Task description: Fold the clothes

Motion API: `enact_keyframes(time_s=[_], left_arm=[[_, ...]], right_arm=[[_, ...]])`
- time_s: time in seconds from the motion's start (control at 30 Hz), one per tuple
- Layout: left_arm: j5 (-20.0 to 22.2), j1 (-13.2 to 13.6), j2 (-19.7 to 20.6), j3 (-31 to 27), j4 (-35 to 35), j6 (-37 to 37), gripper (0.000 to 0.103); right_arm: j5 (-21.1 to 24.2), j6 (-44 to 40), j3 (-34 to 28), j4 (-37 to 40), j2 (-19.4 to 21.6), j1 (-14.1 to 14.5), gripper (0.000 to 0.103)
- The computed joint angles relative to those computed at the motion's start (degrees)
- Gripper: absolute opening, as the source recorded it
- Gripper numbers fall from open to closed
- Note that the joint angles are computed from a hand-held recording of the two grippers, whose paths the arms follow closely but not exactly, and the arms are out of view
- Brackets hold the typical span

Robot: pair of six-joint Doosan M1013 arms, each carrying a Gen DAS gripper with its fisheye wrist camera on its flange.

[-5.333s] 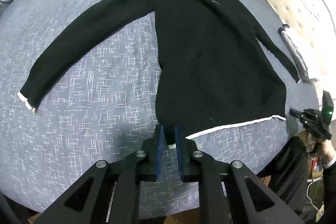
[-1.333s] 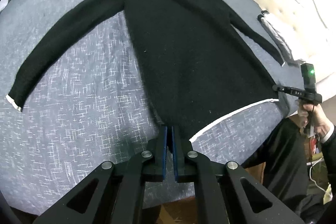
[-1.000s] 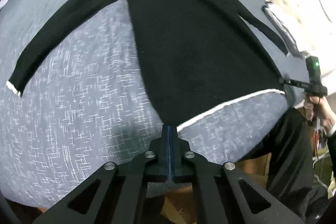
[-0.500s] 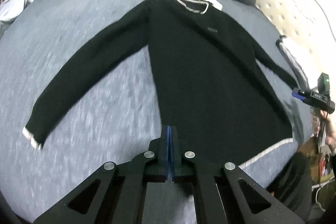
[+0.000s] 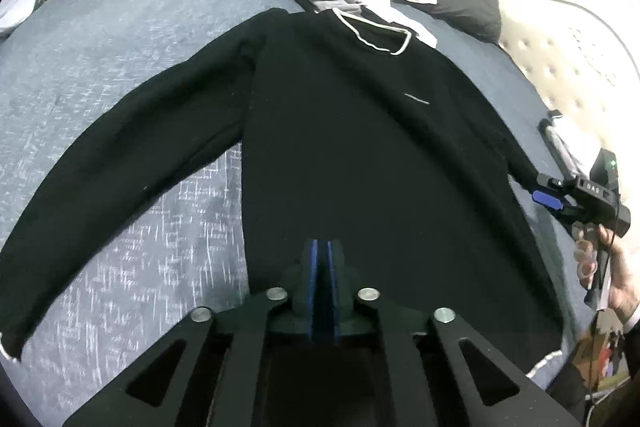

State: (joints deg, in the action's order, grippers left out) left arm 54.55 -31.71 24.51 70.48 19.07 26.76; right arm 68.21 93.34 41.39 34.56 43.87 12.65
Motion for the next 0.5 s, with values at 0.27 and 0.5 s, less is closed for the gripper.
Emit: enact_keyframes(time_s=[0.27, 0.5], left_arm=[[-0.5, 0.3, 2.5, -1.3, 0.8, 0.0, 0.049], [-1.9, 0.2, 3.3, -0.7, 0.9, 0.1, 0.059]], right_arm=[[1.7, 1.6, -8.4, -1.8, 5.6, 0.8, 0.055], [5.6, -0.7, -17.8, -5.4, 10.5, 2.0, 0.054]])
